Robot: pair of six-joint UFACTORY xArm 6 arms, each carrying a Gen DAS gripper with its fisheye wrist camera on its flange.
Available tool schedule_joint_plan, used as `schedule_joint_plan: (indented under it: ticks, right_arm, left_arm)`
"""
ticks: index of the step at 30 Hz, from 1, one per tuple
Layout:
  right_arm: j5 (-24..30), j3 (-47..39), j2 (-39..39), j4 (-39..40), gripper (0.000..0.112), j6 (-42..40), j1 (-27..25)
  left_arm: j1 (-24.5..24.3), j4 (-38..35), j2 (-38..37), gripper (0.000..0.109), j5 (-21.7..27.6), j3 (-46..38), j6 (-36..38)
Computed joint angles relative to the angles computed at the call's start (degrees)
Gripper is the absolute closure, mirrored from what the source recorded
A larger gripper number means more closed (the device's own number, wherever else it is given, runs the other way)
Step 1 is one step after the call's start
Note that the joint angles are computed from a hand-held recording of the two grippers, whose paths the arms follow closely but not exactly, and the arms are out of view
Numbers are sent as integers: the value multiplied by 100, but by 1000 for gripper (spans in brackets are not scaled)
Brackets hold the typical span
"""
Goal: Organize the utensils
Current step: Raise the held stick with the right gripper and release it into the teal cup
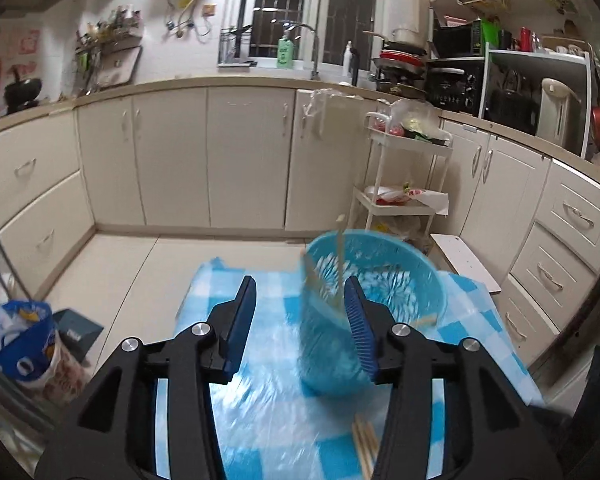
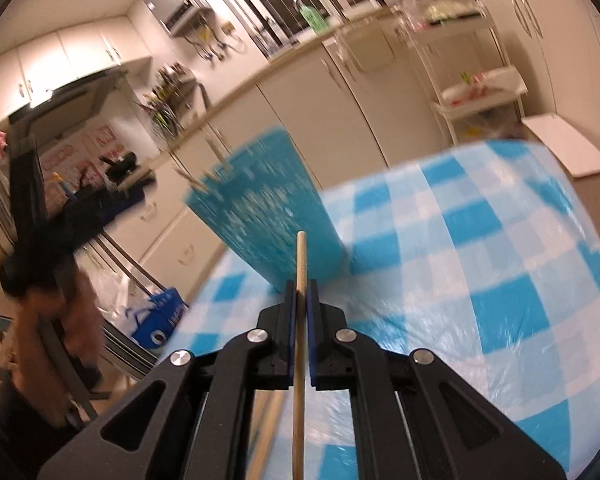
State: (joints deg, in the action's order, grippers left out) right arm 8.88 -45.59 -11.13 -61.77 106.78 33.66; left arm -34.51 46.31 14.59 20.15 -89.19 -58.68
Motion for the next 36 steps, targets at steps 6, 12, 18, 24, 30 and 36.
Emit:
schedule_joint_plan:
  ticks: [6,12,18,24,30,36]
  right_arm:
    - [-239,-730,136,-428,107,300,-183]
    - [-495,-2221,1012,-686,107,209,-401]
    - [-215,-3917,2178,-1042,107,313,-528]
    - [469,-4867,3006,-1120,107,367,-518]
    - [939,-5375,3604,-384,107,-588,-422]
    - [1285,-5358,3655,-476,107,-686,-267]
  left_arm:
    - [130,164,-839,64,-280,1337,-593]
    - [239,-16,-1266,60,-632,2283,-921]
    - [387,-174,-1393,60,-1000,2745,-1084]
    - [519,-480,-1424,60,-1282,2976,-969]
    - [618,-851,-1355,60,-1535,3116,-774]
    - [649,-1223,-1295,60,-1682,3182,-535]
